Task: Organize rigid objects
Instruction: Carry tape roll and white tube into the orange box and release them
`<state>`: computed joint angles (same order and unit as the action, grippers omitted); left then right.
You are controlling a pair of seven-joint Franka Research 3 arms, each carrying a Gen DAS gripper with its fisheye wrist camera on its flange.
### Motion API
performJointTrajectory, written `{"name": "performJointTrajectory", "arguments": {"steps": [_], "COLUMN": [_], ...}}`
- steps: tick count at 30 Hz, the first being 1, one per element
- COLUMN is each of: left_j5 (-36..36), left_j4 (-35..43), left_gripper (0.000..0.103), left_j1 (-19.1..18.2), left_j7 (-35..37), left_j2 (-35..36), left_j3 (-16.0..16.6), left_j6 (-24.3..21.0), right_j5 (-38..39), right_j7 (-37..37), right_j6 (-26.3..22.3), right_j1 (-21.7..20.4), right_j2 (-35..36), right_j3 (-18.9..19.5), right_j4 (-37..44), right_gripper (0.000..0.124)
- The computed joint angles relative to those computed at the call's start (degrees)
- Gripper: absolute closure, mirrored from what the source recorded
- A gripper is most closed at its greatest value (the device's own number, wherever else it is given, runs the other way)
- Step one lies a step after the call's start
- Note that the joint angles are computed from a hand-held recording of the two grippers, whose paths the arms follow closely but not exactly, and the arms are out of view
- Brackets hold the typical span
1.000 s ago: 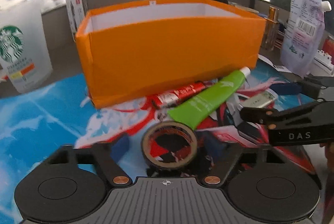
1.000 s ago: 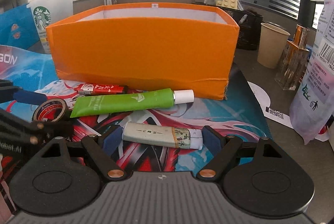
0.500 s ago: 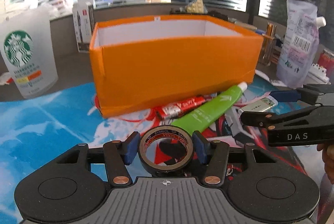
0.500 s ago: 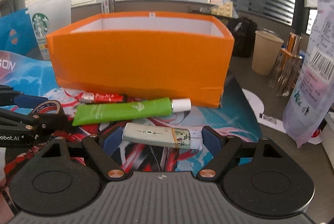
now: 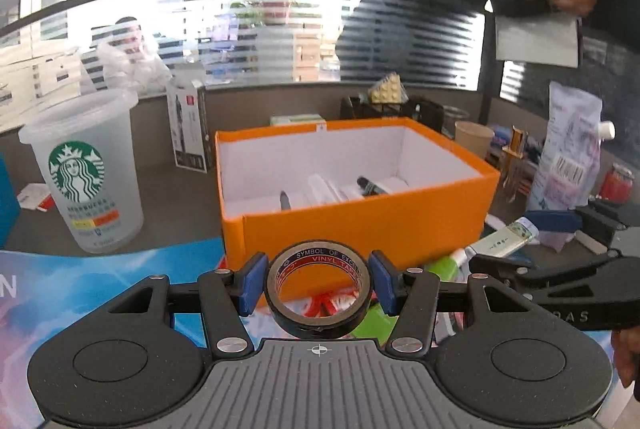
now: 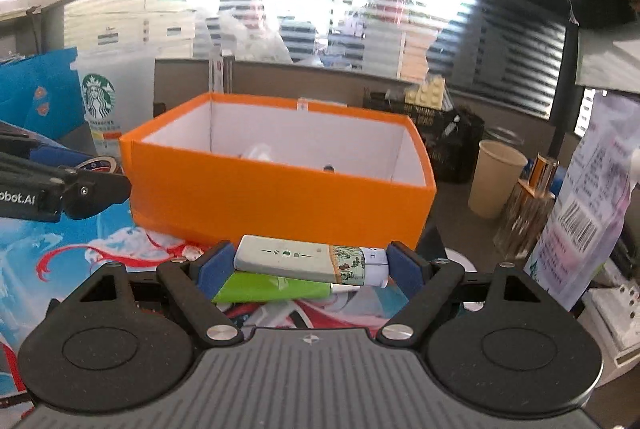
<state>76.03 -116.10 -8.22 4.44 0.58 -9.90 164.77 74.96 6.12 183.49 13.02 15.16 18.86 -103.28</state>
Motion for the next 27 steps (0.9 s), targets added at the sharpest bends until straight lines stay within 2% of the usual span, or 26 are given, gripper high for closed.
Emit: {"name": "performJointTrajectory", "arguments": {"steps": [4,11,16,23,27], "left_j5": [-0.5,-0.2,0.7,2.9,0.5], "left_j4": [1.0,2.7,5.1,8.5,11.2], "left_gripper": [0.05,0.05,0.05,0.05,0.05], "left_j1": [0.0,-0.4,-0.7,-1.2,-1.5], "left_j7": [1.1,1.4,1.6,0.5,3.0], "left_j2": [0.4,1.0,2.1,3.2,5.1], "left_j3": [0.0,0.2,0.5,0.9,1.3], "left_j6": [-0.4,-0.9,-1.7,-2.8,-3.3], "right_j5": [5.4,11.2,11.3,10.9,8.0], "right_j7": [-5.8,-11.8,-12.2,-12.6,-10.0], "right_j6": [0.0,-0.7,-1.2,-1.6,-1.4], "right_j1": [-0.8,2.4,4.4,4.6,4.6], "right_j2": [-0.2,-0.3,0.5,2.0,3.8], "right_j3": [1.1,-2.3,-4.5,-4.4,-4.2], "right_j4": [1.5,4.5,7.0,10.9,13.6], "right_gripper": [0.043,0.043,0.043,0.043,0.043]}}
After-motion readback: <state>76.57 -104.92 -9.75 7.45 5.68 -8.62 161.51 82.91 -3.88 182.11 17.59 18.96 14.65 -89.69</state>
